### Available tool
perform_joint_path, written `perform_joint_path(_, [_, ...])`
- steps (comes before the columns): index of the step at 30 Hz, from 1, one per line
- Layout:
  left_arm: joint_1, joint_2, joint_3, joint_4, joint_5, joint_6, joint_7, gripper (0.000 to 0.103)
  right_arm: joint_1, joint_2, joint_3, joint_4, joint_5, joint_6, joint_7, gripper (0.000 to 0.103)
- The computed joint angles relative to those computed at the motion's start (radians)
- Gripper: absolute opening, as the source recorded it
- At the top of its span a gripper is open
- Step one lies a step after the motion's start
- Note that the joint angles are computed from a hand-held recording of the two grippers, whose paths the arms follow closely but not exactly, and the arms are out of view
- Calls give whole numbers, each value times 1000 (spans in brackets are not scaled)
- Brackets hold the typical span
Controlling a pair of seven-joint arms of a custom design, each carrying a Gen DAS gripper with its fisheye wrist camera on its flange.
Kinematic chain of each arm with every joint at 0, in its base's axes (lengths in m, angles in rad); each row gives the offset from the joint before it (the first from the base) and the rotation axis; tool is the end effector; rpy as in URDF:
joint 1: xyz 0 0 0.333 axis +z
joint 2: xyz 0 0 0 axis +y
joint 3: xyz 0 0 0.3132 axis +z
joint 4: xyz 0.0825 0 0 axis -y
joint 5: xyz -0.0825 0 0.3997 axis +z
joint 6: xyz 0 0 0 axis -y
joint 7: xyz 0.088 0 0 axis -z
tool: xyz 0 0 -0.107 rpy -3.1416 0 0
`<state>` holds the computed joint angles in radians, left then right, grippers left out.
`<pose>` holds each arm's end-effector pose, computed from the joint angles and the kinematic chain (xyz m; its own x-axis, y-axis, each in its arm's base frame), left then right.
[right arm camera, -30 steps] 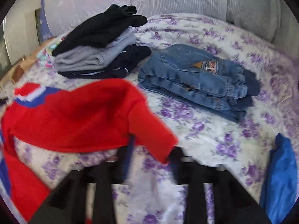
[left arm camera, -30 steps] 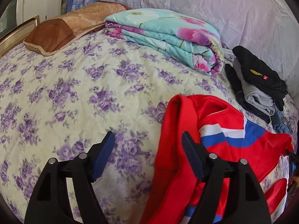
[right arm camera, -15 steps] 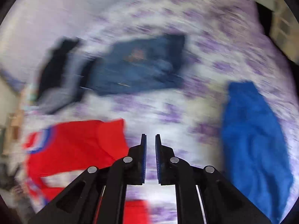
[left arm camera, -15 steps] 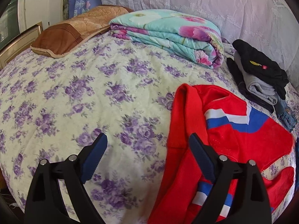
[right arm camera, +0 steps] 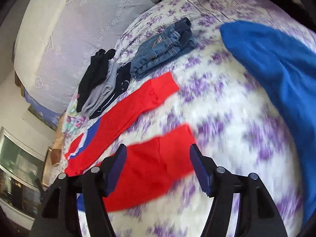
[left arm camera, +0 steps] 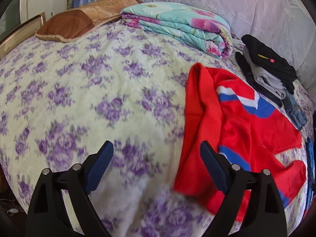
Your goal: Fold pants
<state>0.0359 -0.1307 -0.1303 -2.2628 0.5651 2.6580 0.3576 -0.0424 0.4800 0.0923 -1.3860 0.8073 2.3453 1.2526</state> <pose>0.5469 -0.0685 0.4584 0.5700 -0.7996 0.1892 -0.5997 -0.5622 -0.5695 0.7520 0.0340 0.4870 0.0905 -0.7866 -0.6108 -0.8586 0.2491 -0.4480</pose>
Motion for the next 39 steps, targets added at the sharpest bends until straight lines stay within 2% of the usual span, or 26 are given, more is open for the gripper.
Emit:
perform_joint_path(2, [-12,-5,9,-26,-59,27,42,87,-7,-50,0,-87,23,-9,12,71])
perform_joint_path(5, [-9,-28,1,-66,-50,66,20,87,-10,-109,1,-197,80,-5,-11,72])
perform_joint_path(10, [-27,-108,27,-180,-186,190,72,87,7,-144,2,-276,199,56,-69,75])
perform_joint_path(11, [-42,-121,39,-204,-234,224,94,88,7,-145,3,-279,221,55,-78,75])
perform_joint_path(13, [-121,-120,99,-237,-391,305,205,88,12,-135,3,-271,248,53,-90,75])
perform_joint_path(15, [-166,-89,121,-225,-493,337,295,88,15,-115,5,-252,273,55,-94,75])
perform_joint_path(18, [-69,-17,24,-147,-382,294,193,88,19,-81,13,-221,311,92,-91,74])
perform_joint_path(20, [-42,10,3,-118,-336,294,144,88,21,-54,18,-192,320,112,-80,72])
perform_joint_path(22, [-33,21,1,-109,-318,311,112,82,28,-21,18,-150,289,122,-57,65])
perform_joint_path(23, [-31,25,1,-103,-313,304,102,68,29,-5,20,-132,273,123,-45,56])
perform_joint_path(24, [-34,28,6,-100,-324,300,109,63,30,9,21,-118,258,127,-25,50])
perform_joint_path(25, [-42,28,14,-105,-353,312,123,60,26,23,26,-103,255,123,-6,33])
perform_joint_path(26, [-61,25,29,-114,-413,333,169,51,16,32,36,-97,264,117,-1,22])
perform_joint_path(28, [-63,10,32,-124,-435,340,183,45,-5,24,57,-114,301,124,-23,11])
perform_joint_path(31, [-56,-26,31,-144,-442,344,182,41,-32,-39,78,-185,391,135,-116,9])
perform_joint_path(34, [-5,-81,-1,-159,-351,327,119,41,-30,-116,61,-253,434,112,-184,8])
perform_joint_path(37, [-13,-130,16,-179,-344,314,137,41,-2,-155,23,-294,391,85,-192,8])
perform_joint_path(39, [-30,-125,24,-177,-352,262,177,41,25,-148,-9,-303,286,68,-133,9])
